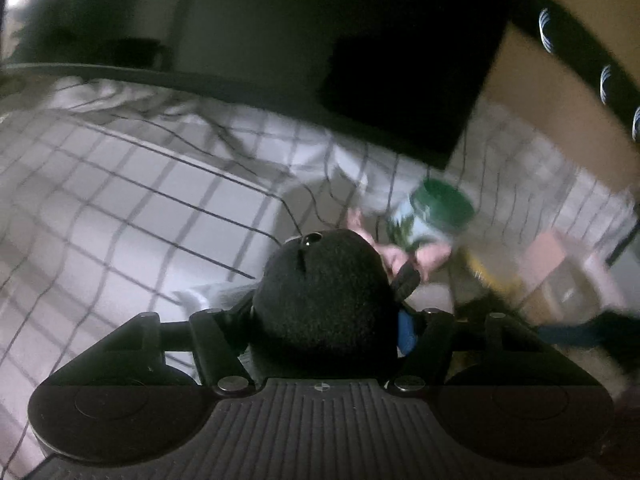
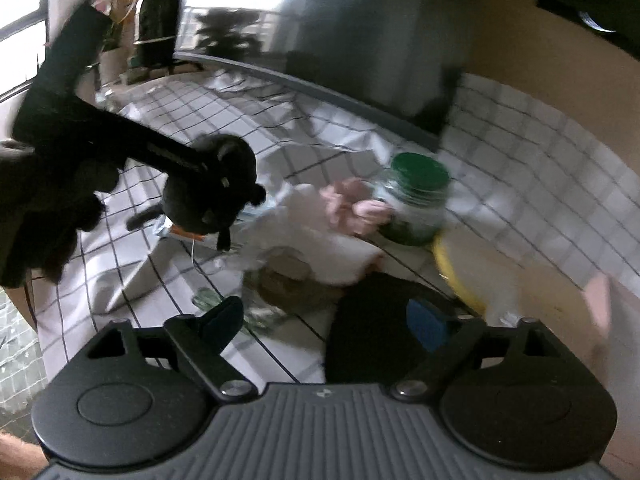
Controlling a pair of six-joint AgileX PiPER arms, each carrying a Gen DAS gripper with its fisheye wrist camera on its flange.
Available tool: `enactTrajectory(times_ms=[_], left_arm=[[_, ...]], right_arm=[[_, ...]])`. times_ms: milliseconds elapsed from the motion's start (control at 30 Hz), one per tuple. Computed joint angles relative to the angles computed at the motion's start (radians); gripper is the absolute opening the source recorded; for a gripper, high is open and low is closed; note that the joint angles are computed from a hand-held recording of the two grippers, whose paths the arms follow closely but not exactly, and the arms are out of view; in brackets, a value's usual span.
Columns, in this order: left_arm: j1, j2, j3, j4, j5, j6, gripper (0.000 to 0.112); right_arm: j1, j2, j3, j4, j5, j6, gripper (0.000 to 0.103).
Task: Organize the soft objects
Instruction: 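Grasp the black plush toy with the left tool while the right tool grasps the clear tape roll, then carry the plush toy and tape roll into the pink box and release both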
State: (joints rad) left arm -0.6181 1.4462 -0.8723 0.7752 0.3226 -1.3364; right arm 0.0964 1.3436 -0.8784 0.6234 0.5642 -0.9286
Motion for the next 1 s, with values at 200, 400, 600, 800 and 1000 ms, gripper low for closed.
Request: enactTrajectory(times_ms=[200, 400, 600, 800, 1000], left_arm=[[0.071, -0.138, 0.087, 0.017, -0.056, -0.04, 0.071], [0.164, -0.153, 0.097, -0.259, -0.154, 0.252, 0.071], [0.133, -0.114, -0.002, -0.188, -0.066, 0.183, 0.071], [0.02, -0.014, -0.227, -0.053, 0.043, 0.069, 0.071], [-0.146, 0.195, -0.692, -0.1, 0.207, 0.243, 0.071]], right_arm=[[0.108, 0.128, -0.056, -0.044, -0.059, 0.021, 0.076], [0.133, 0.196, -0.108, -0.11, -0.048, 0.133, 0.051], [0.101, 0.123, -0.135, -0.135, -0.011, 0.174, 0.045], [-0.114, -0.013, -0.225, -0.034, 0.084, 0.052, 0.045], [-0.488, -0.04, -0.362, 0.174, 0.227, -0.199, 0.045]])
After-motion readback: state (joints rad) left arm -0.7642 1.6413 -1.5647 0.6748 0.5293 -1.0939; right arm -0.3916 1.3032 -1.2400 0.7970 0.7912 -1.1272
